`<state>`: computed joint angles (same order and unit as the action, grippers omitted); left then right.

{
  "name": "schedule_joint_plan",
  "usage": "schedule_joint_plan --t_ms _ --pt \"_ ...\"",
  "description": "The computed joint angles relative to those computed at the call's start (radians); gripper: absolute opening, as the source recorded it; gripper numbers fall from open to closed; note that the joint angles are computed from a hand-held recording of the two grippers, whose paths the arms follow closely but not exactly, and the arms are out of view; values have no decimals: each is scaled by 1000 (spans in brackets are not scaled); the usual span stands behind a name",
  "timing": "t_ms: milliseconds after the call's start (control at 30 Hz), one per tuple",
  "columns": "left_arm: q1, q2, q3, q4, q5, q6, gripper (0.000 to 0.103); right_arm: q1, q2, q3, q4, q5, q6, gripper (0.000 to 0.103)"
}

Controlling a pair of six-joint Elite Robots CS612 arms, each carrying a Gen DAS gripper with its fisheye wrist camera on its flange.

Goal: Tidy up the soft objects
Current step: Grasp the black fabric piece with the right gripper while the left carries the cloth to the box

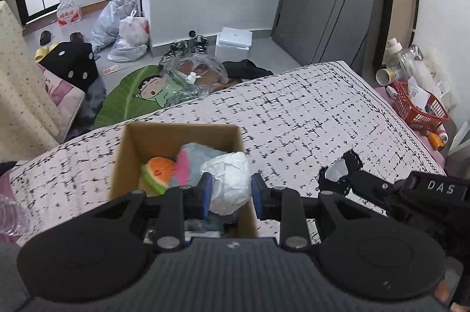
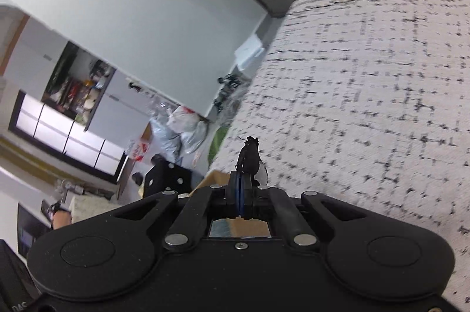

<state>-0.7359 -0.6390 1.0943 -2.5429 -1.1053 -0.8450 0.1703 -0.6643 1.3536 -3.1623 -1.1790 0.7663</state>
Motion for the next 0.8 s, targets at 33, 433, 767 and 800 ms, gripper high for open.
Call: schedule_joint_plan --t_ms 33,433,767,800 --pt "1 -8 14 -7 1 -3 27 4 -2 0 -5 1 -9 1" --pt "16 -89 162 -106 -17 -33 27 37 -16 7 -49 9 -65 1" --pt "36 -128 243 -153 -69 -47 27 59 -19 -2 -6 2 -119 1" --pt "38 -129 248 -157 -77 -48 27 62 -18 -3 0 4 -125 1"
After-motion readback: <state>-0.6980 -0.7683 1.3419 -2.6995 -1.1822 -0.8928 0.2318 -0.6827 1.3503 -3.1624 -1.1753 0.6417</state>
